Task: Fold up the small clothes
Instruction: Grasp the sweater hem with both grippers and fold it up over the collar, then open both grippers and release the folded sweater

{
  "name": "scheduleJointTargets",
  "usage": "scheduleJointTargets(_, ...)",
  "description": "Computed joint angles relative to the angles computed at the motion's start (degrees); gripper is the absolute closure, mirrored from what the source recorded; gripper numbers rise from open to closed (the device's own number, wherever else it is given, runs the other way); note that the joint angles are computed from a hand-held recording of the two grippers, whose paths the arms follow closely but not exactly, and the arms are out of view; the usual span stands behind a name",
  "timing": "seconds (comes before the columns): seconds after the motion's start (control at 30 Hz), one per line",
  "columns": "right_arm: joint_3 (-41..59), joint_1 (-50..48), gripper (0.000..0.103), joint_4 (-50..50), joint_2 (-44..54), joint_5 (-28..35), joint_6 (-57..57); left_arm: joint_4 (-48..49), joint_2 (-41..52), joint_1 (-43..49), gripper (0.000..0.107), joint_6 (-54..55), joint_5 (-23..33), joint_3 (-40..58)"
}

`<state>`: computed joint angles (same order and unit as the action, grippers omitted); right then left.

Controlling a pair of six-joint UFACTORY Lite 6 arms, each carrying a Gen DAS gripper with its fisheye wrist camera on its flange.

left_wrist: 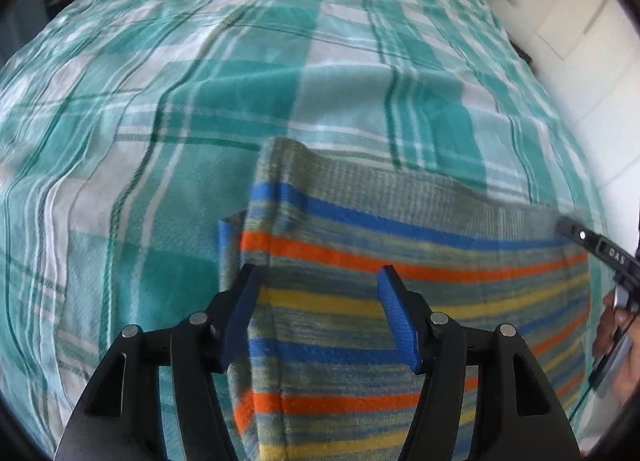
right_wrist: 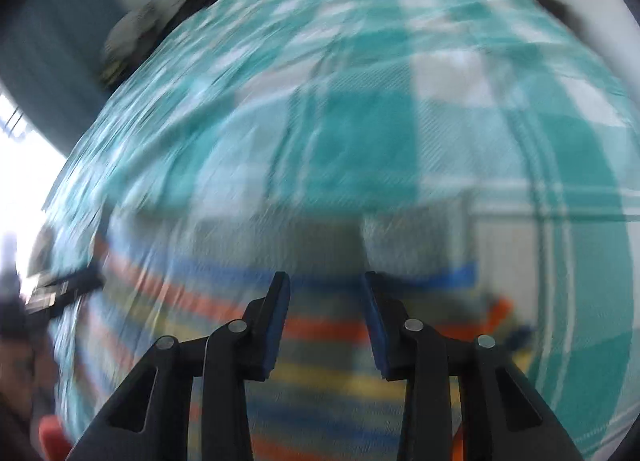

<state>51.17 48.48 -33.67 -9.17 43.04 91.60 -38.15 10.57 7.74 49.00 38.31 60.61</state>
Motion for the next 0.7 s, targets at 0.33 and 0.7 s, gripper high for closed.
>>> scheduleJointTargets(0.33,-3.4,36.9,0.066,-3.3,-10.1,10.0,8.8,-2.7,-31.3,21.6,0.100,37.5,18.8,-29.6)
scheduleJointTargets(0.7,-11.5,62.5,0.073,1.6,-3.2,18.9,41.9,2.9,-39.7,28.4,0.105,42.0,6.4,-40.9)
